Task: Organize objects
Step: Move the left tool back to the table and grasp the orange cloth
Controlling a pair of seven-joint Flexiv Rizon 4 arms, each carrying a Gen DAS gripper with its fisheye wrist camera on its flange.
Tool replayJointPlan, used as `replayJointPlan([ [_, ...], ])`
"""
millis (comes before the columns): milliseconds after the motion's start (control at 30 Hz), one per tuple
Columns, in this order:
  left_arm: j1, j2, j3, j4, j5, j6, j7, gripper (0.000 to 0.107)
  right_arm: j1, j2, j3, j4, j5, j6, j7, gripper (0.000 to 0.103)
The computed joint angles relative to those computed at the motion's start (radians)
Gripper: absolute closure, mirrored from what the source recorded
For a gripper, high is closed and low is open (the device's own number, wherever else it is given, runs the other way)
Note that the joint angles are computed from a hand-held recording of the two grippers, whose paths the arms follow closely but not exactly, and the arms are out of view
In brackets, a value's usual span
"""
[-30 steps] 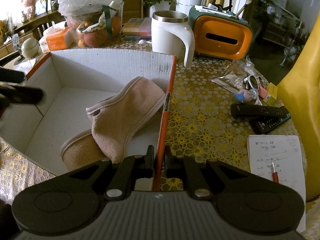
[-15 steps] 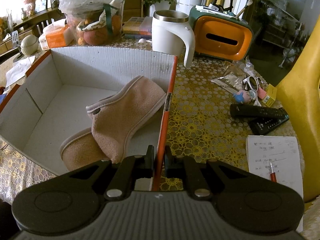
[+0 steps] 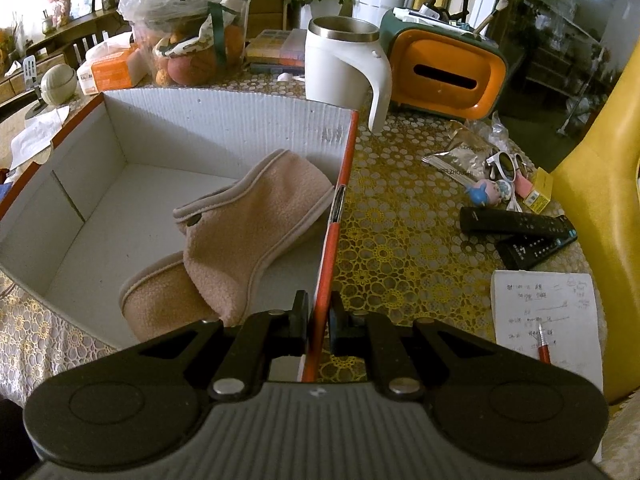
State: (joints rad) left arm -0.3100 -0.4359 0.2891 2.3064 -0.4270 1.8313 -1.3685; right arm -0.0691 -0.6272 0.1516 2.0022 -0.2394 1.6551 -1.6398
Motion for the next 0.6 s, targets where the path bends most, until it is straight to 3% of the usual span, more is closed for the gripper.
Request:
replayJointPlan([
  [267, 0.077, -0.089, 0.001, -0.019, 0.036, -0.010, 0.016, 0.005, 0.025, 0.002, -0.028, 0.006, -0.004, 0.003, 0.001, 0.093],
  [400, 0.073, -0.130, 0.024, -0.036, 0.050, -0.015, 0.043, 0.005, 0.058, 0.009, -0.065, 0.017, -0.008, 0.011, 0.003, 0.093],
  [600, 0.218, -0.144, -0.099, -0.034, 0.095, 0.028, 0.020, 0.007, 0.084, 0.017, -0.089, 0.019, -0.016, -0.002, 0.008, 0.093],
])
